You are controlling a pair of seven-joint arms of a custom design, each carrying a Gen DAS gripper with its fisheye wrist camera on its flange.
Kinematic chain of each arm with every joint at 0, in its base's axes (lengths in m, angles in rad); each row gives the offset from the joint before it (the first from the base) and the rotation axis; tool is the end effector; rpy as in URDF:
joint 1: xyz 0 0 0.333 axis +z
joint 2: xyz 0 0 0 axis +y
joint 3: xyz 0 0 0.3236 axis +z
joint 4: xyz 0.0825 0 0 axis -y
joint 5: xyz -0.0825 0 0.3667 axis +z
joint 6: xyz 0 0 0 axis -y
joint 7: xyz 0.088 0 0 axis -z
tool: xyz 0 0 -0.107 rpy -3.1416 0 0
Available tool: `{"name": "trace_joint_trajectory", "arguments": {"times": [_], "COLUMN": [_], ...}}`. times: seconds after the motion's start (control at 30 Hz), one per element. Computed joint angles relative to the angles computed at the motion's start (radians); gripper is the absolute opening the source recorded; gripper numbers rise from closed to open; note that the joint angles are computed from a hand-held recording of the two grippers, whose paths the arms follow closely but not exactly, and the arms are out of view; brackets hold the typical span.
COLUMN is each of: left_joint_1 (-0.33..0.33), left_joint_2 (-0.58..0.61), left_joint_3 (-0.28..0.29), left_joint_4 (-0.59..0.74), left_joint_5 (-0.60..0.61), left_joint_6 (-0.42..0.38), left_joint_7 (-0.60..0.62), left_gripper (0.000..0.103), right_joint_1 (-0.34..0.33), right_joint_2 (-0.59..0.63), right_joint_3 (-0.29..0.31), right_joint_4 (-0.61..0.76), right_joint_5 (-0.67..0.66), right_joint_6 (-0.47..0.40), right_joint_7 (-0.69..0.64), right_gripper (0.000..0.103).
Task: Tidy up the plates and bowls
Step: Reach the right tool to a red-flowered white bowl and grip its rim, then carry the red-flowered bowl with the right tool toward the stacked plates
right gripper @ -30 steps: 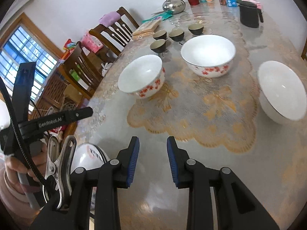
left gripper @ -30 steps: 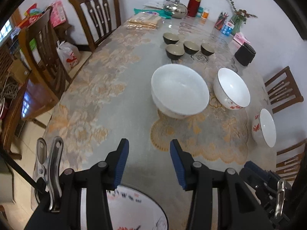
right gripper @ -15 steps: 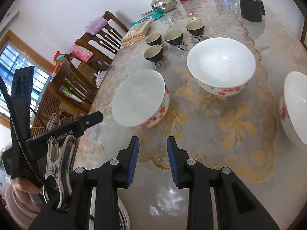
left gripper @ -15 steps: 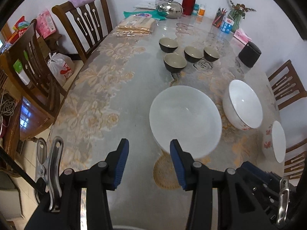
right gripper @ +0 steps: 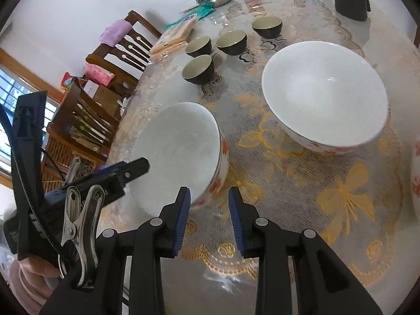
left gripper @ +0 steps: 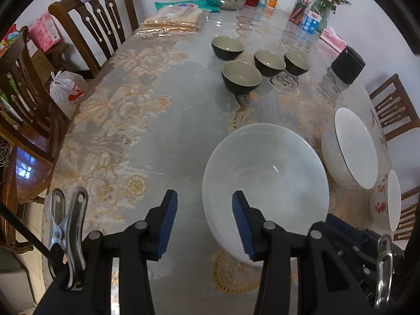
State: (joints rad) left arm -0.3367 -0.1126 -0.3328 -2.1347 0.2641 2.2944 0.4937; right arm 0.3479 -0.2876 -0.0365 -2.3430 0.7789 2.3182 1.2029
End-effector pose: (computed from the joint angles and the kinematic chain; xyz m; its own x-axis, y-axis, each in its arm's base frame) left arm 0.4133 -0.3261 0.4963 0.2378 -0.9680 0.0801 -0.9029 -0.2507 -0.3491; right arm 0.4394 0.1542 0.4932 0.2641 -0.7870 -0.5576 -0.9476 -0.1040 -0.3020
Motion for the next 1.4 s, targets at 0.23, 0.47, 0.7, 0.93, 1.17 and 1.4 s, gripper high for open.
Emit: {"name": "trace_joint_trajectory", "arguments": {"times": [0.23, 0.47, 0.7, 0.93, 1.17, 1.4], "left_joint_1": [-0.004, -0.007, -0.031, -0.063, -0.107, -0.158], "left_joint_2": [0.044, 0.042, 0.048, 0.028, 0.039, 0.071], "left_joint_3": [0.006, 0.022, 0.009, -0.018, -0.04, -0.062], "left_joint_4": [0.014, -0.024, -0.014, -0.013, 0.026, 0.082], "left_joint_5": [0.033, -0.061, -0.058, -0.094, -0.103, -0.107], "left_joint_6": [-0.017, 0.057, 0.042, 0.023, 0.005, -0.021], "left_joint_7": [0.0, 0.065, 0.068, 0.075, 0.11, 0.124], "left_gripper": [0.031, 0.024, 0.023, 0.023, 0.023, 0.024], "right_joint_1": [0.002, -0.006, -0.01, -0.009, -0.01, -0.04], "right_joint_2": [0.061, 0.082, 0.047, -0.052, -0.186, -0.334], "right_joint_3": [0.015, 0.023, 0.032, 0.015, -0.041, -0.083], "right_joint_4": [0.031, 0.035, 0.001, -0.071, -0.173, -0.271], "right_joint_5": [0.027, 0.059, 0.046, -0.029, -0.096, -0.17], "right_joint_6": [-0.009, -0.003, 0.021, 0.029, 0.01, -0.02], "right_joint_7": [-0.003, -0.031, -0.028, 0.013, 0.05, 0.122], "right_gripper": [0.032, 0.033, 0.033, 0.031, 0.031, 0.031]}}
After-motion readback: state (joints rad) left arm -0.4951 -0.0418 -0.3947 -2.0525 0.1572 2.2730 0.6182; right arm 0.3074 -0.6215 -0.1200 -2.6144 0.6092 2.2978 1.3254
